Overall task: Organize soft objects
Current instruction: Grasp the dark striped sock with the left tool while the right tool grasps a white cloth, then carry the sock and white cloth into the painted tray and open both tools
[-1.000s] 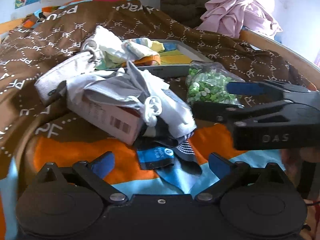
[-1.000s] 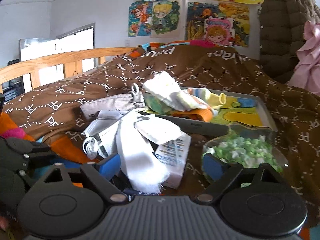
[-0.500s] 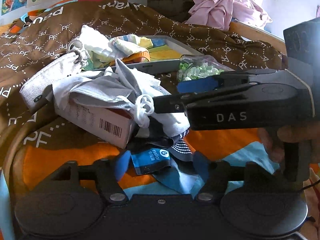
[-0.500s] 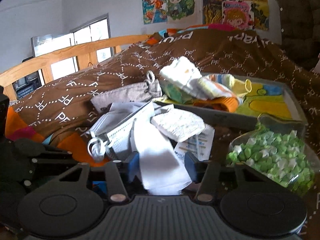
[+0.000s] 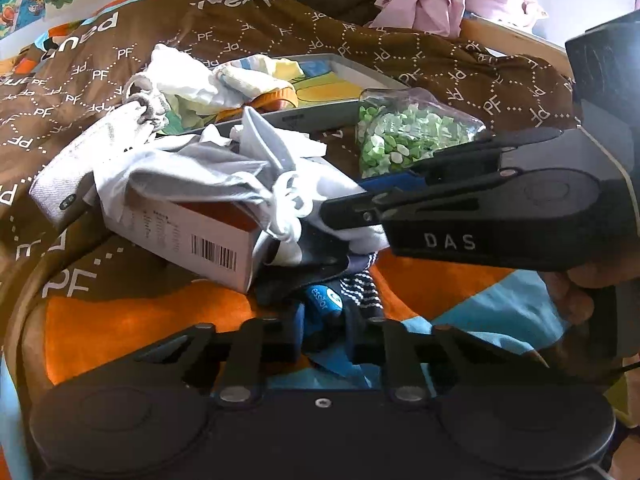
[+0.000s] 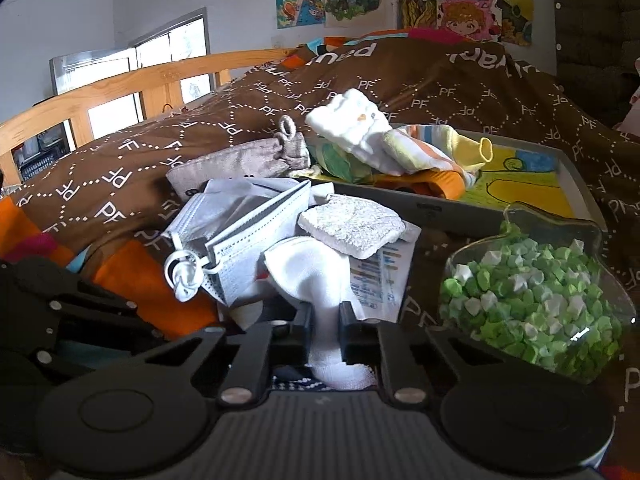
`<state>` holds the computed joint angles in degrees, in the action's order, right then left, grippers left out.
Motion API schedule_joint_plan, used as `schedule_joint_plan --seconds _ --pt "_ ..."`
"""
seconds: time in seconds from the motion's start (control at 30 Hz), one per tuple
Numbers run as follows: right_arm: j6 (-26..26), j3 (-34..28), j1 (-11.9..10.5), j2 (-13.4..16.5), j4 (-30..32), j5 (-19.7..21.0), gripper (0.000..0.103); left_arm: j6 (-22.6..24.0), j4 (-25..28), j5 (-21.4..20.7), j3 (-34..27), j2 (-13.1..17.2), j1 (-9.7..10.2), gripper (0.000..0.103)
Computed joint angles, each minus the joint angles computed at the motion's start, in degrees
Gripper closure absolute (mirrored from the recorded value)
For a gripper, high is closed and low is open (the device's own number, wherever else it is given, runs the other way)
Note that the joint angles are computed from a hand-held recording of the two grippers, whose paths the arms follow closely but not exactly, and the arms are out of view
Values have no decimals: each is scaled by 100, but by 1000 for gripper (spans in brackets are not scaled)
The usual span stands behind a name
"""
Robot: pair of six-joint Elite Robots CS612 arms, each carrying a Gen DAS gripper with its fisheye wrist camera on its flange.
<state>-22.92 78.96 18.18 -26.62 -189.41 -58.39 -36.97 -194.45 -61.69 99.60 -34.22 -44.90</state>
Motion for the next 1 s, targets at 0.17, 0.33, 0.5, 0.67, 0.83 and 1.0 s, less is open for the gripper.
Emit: schedule_joint_plan --seconds 0.17,0.33,0.5,0.67,0.83,1.0 --pt "0 127 -12 -117 62 -114 90 -61 -55 55 65 -34 -42 97" --pt "29 337 -52 -281 100 -268 90 -203 -107 184 200 -110 -135 101" --pt "58 548 -106 -413 -85 -227 90 -694 -195 519 389 -207 -273 101" --pt "126 693 -136 -497 -383 -126 90 -962 -363 880 538 -304 -424 101" --pt "273 776 -165 -536 -714 -14 90 -1183 -577 1361 705 -417 -576 101" --pt "555 779 -215 -461 -1397 217 90 -1082 -887 1687 768 -496 -632 101"
